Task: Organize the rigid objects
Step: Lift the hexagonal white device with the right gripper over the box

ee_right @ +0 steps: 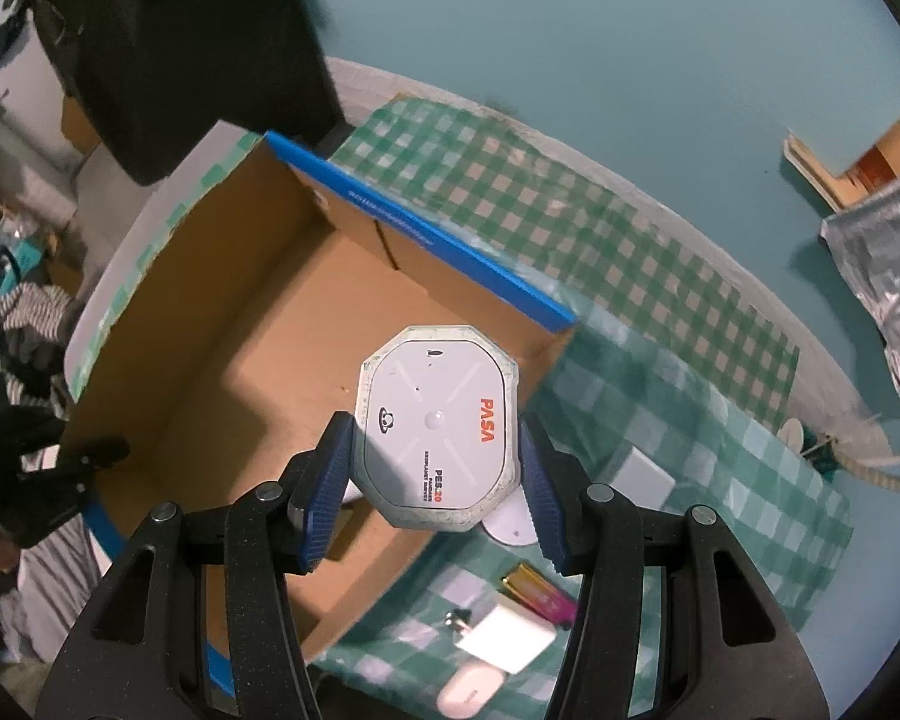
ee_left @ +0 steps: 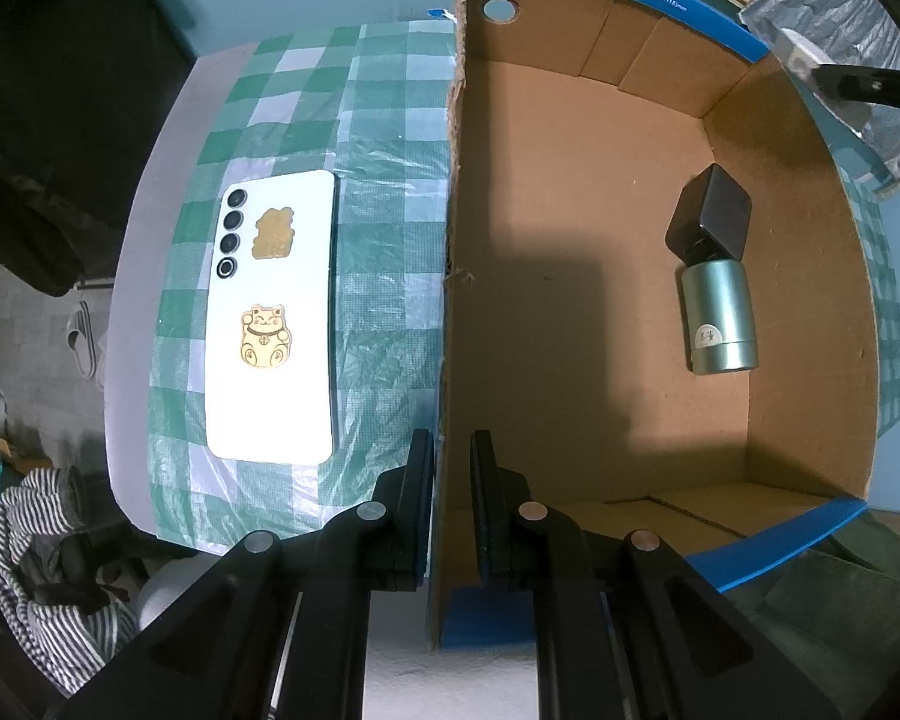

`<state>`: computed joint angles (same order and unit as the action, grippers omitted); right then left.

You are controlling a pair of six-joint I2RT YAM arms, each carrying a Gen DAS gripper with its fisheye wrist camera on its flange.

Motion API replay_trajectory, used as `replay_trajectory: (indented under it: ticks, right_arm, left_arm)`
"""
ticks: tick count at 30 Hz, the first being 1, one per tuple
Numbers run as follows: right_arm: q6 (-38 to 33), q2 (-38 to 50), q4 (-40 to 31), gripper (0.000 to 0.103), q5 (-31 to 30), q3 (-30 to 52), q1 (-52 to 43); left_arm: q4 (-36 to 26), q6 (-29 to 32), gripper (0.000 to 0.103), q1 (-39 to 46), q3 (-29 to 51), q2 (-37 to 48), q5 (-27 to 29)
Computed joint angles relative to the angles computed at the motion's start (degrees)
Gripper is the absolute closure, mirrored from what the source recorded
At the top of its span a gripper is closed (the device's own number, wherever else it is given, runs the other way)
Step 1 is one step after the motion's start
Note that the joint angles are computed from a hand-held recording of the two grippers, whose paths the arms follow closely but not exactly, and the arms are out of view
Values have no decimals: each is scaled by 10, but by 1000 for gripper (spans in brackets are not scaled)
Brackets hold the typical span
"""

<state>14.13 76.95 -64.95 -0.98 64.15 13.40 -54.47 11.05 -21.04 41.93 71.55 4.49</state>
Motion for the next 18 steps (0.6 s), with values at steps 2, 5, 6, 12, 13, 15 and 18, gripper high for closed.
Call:
replay_trajectory:
  ticks: [2,5,6,12,13,15,18]
  right_arm:
    - [0,12,7,49,1,-3,5]
    - [0,31,19,49,0,-9,13]
    - [-1,36,21,49,1,-11,14]
    - [-2,60,41,49,-1,-24,19]
    - [-4,60,43,49,-3,-25,20]
    - [-7,63,47,49,-5,-29,20]
    - [-10,68,48,49,-7,-32,19]
  left_arm:
    - [0,0,91,-1,0,0,-1]
    - [1,0,91,0,-1,-2,0]
    - [1,0,91,0,-2,-2,1]
    - [-1,2,91,-1,-1,-3,0]
    - [-1,1,91,0,-1,-4,1]
    - [-1,1,91,2,-1,-5,3]
    - [-2,1,91,3,0,-6,3]
